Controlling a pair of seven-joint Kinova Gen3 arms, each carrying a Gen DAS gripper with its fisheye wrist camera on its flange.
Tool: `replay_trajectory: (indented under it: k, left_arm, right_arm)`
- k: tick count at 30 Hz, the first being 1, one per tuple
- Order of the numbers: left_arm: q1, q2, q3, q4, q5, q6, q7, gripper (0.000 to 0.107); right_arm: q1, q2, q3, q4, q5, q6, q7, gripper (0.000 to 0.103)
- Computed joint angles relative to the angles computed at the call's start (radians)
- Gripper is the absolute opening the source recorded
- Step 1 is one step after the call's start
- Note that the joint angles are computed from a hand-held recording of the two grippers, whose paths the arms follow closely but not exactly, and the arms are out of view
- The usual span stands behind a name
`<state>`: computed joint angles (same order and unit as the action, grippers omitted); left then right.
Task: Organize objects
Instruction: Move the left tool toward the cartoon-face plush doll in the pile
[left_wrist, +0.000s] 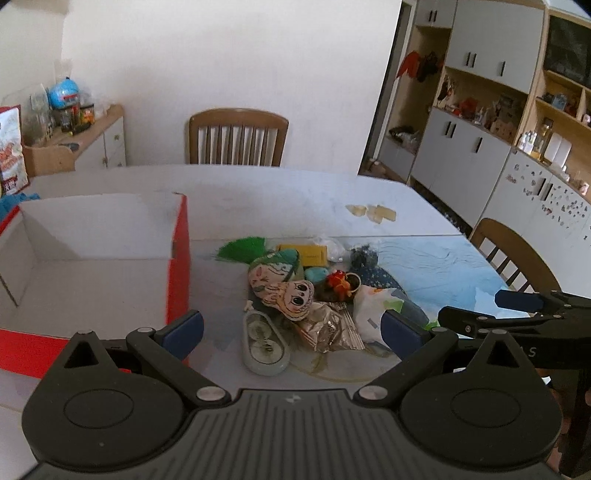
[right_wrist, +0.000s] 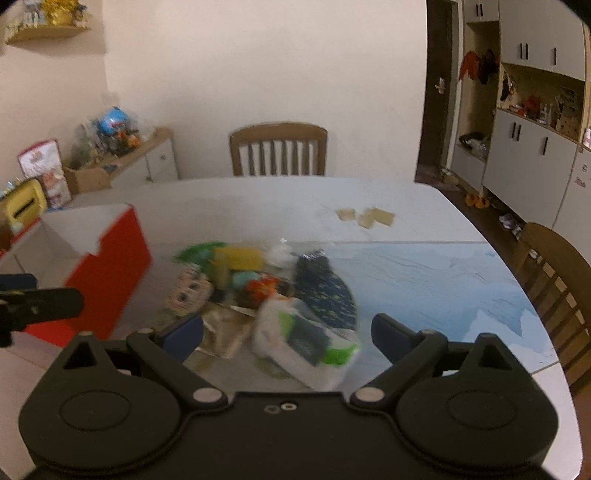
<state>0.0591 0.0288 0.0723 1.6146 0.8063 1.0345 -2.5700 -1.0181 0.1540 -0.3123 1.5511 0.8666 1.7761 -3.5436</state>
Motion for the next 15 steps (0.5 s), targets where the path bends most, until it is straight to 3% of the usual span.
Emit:
replay_trajectory:
  k: [8,15]
  left_arm:
    - [0.078,0.048,0.058,-0.022,-0.088,-0.128,0.149,0.103]
    - [0.155,0.106,0.107,-0.039,-0.227,-0.241,0.252,0.103]
  right_arm:
    - [0.094,-0.084,-0.01,0.132,-0.055,-0.132,0.046,0.084]
    - [0.197,-0.144,-0.013,0.227,-0.091,-0.277,0.157,0.079]
